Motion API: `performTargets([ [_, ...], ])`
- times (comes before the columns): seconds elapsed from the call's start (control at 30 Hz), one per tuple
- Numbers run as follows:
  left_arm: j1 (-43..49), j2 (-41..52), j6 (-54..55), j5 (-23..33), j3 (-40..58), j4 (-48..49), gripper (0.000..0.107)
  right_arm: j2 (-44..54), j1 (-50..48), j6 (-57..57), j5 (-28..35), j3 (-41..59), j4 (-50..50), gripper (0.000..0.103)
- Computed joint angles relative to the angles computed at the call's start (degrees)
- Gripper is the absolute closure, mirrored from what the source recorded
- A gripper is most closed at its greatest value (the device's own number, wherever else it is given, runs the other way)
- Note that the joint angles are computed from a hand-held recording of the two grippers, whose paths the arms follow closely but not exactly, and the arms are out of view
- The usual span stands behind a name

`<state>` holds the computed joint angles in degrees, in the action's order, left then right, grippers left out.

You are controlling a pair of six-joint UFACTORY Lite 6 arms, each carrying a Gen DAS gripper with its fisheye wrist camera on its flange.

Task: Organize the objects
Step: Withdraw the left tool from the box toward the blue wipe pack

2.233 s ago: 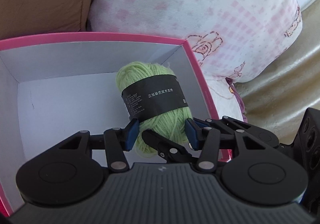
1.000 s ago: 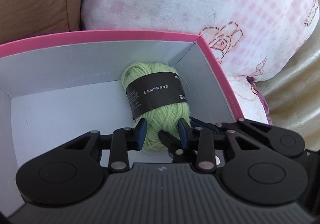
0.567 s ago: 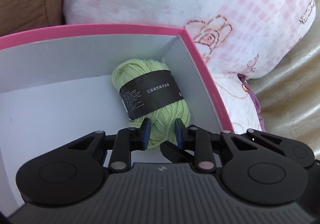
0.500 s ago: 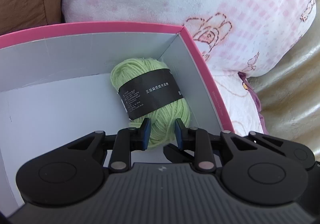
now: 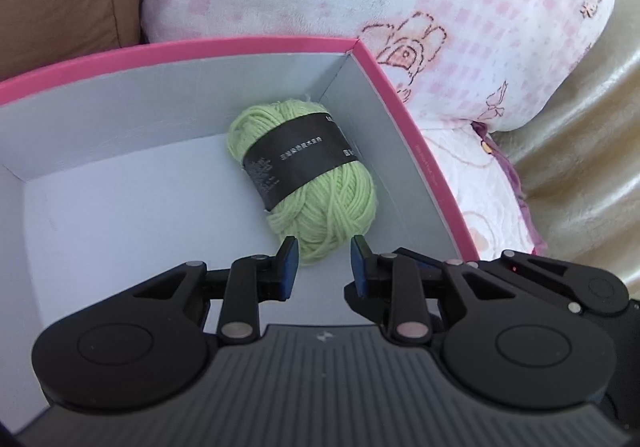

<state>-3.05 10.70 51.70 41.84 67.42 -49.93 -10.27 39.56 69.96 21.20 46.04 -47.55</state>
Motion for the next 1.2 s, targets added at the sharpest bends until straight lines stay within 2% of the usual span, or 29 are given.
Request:
performTargets([
  [0.17, 2.1, -6.0, -2.3, 3.5, -1.0, 4.5, 0.081, -3.1, 3.6, 0.3, 3.8, -0.2, 1.9, 0.071],
  [0.43, 4.2, -21.0, -9.3, 10.0, -4.4, 16.2, 0.079, -11.5, 11.1, -4.7, 16.9, 1.6, 6.3, 0.067],
  [0.67, 12.4, -31.2, -7.4, 23.0, -4.8, 15.7, 0.078, -20.5, 16.6, -9.2, 24.0, 3.0, 11.2, 0.066],
  [0.87, 24.9, -36.5, -2.1, 34.4, -2.5, 11.8, 0.078, -24.5, 26.2, -6.9, 33.5, 5.6, 9.9, 0.064],
  [1.03, 33.0, -38.5, 0.9, 37.6, -4.0, 9.4, 0.076, -25.8, 36.0, -1.0, 41.2, 6.8, 6.4, 0.063],
  [1.2, 40.5, -40.1, 6.2, 44.0, -6.3, 8.7, 0.075, -26.0, 42.6, 3.3, 46.1, 7.8, 5.3, 0.060],
])
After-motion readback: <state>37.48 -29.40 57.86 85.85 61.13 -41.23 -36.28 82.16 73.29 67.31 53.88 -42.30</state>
